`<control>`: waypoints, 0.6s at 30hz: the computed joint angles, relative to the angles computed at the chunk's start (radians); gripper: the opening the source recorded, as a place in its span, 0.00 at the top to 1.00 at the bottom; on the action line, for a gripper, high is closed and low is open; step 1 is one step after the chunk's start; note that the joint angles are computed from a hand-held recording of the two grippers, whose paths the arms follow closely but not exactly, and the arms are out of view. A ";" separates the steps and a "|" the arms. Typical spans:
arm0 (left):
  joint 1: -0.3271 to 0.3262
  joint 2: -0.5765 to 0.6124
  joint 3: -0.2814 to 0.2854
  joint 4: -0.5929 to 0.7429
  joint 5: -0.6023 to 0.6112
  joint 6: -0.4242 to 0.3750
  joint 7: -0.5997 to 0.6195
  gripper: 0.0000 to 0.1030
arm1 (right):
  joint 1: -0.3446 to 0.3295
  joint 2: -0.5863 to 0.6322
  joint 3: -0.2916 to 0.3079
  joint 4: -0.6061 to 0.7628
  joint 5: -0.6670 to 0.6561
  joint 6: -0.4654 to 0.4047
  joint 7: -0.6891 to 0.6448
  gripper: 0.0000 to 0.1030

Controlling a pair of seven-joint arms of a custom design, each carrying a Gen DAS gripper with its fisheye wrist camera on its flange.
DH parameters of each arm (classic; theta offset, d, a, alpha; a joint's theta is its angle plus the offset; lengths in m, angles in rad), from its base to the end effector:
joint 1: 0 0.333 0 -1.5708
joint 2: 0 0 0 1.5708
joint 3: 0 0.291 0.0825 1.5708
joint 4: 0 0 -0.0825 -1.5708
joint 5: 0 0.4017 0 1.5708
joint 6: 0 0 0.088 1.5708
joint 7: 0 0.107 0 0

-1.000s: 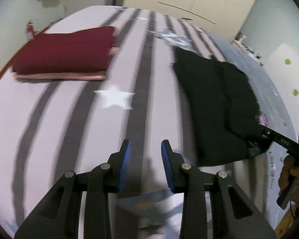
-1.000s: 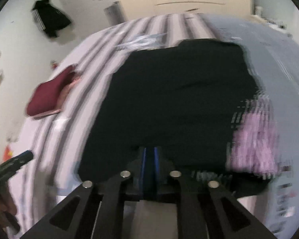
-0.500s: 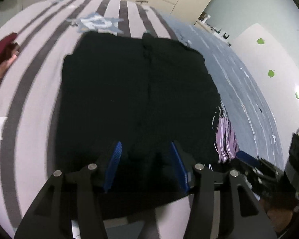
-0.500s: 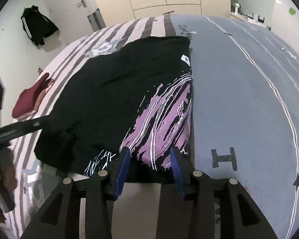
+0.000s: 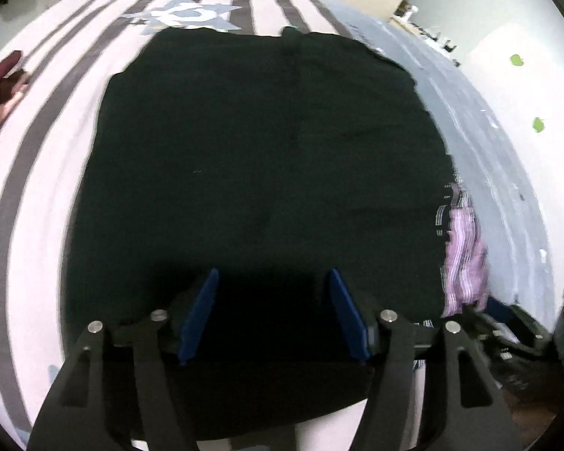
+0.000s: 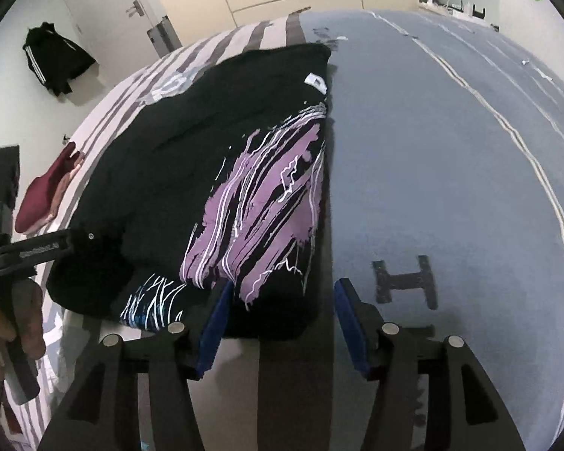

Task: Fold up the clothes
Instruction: 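Smooth the folded sweatshirt with the left gripper while the right gripper releases it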

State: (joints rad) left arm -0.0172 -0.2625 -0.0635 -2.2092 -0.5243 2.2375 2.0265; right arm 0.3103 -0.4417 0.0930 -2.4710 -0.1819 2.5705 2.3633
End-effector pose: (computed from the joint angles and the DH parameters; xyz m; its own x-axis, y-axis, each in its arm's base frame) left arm 0.5216 -0.0585 0.4906 -0.3143 -0.8969 0.3110 -0.9025 0.1808 -0.3908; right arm 0.4375 0.1916 0.4799 -0.1975 -0.9573 -0.2113 -0.8257 0.2786 -0.4906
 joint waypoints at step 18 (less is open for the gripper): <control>0.019 -0.032 0.069 0.076 -0.193 -0.074 0.172 0.94 | -0.028 0.012 0.055 0.028 -0.111 -0.058 0.068 0.49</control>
